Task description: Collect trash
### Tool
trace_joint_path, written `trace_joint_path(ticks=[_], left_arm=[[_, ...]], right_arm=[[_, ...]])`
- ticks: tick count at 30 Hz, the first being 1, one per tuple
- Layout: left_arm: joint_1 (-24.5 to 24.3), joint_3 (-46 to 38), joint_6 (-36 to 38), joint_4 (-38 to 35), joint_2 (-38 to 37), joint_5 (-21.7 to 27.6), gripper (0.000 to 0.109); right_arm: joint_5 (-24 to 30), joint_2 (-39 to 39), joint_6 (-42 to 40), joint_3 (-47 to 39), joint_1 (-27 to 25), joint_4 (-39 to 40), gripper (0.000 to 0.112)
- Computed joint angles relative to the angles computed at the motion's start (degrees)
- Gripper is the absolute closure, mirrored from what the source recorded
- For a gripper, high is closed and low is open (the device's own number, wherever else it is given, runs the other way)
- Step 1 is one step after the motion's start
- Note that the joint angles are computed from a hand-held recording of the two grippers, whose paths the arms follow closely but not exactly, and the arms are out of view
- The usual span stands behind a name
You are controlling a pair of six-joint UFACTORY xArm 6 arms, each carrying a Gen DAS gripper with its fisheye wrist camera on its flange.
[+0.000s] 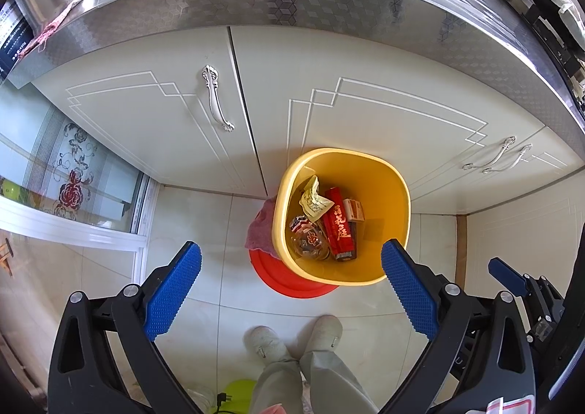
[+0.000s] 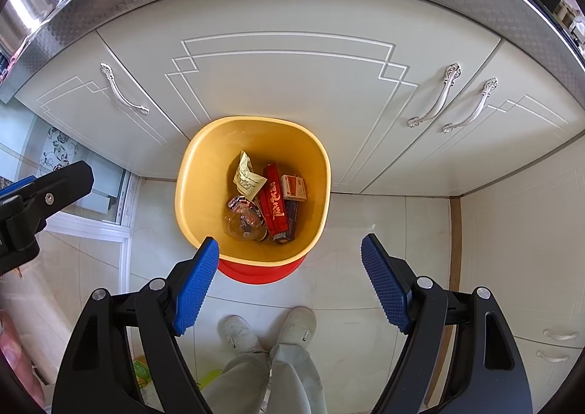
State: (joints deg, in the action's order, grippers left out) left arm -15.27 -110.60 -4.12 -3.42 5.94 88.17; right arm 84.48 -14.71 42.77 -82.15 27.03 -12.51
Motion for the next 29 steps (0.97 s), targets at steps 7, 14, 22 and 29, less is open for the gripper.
trace_joint_path(ticks=[7, 14, 22, 29], left_arm=[[-0.1, 0.0, -0.1, 0.1, -0.1, 0.0, 0.010], [-0.7, 0.4, -0.4, 1.3, -0.5, -0.8, 0.011], [-0.9, 1.1, 0.7, 1.2, -1.0, -1.4, 0.013], [-0.5, 0.7, 0.5, 0.7, -0.8, -0.5, 0.011]], right_arm=[[0.0, 0.0, 0.1, 0.0, 0.0, 0.0, 0.032], [0.1, 0.0, 0.4, 0.0, 0.3, -0.1, 0.032], [0.2, 0.2, 0.5, -0.2, 0.3, 0.0, 0.032], [0.1, 0.2, 0.8, -0.1, 0.4, 0.0, 0.032]])
